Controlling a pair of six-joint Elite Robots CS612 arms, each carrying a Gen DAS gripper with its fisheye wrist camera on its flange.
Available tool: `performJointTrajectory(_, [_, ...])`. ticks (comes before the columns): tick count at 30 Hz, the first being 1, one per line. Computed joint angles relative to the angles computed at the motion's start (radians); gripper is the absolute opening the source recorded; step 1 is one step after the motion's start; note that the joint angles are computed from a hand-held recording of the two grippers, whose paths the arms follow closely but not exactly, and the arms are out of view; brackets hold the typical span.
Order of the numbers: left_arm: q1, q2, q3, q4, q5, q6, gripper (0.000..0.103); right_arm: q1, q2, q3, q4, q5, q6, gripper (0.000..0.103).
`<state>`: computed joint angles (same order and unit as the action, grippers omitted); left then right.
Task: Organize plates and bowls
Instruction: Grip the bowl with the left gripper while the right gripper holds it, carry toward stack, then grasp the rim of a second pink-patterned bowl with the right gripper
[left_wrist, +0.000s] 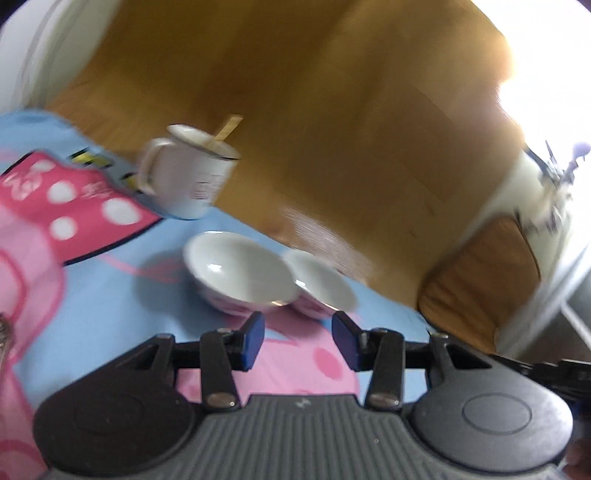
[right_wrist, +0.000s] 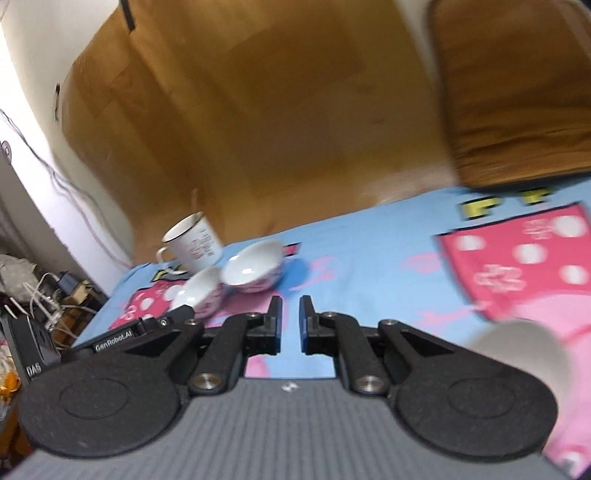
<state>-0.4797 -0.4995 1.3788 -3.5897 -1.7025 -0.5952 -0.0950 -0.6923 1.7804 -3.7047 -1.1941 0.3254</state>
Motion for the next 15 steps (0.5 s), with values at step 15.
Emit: performJointTrajectory(15, [0.022, -0.007, 0.028, -0.016, 0.129, -0.234, 0.041, 0.098, 0.102, -0.29, 0.367, 0.017, -0.028, 0.035])
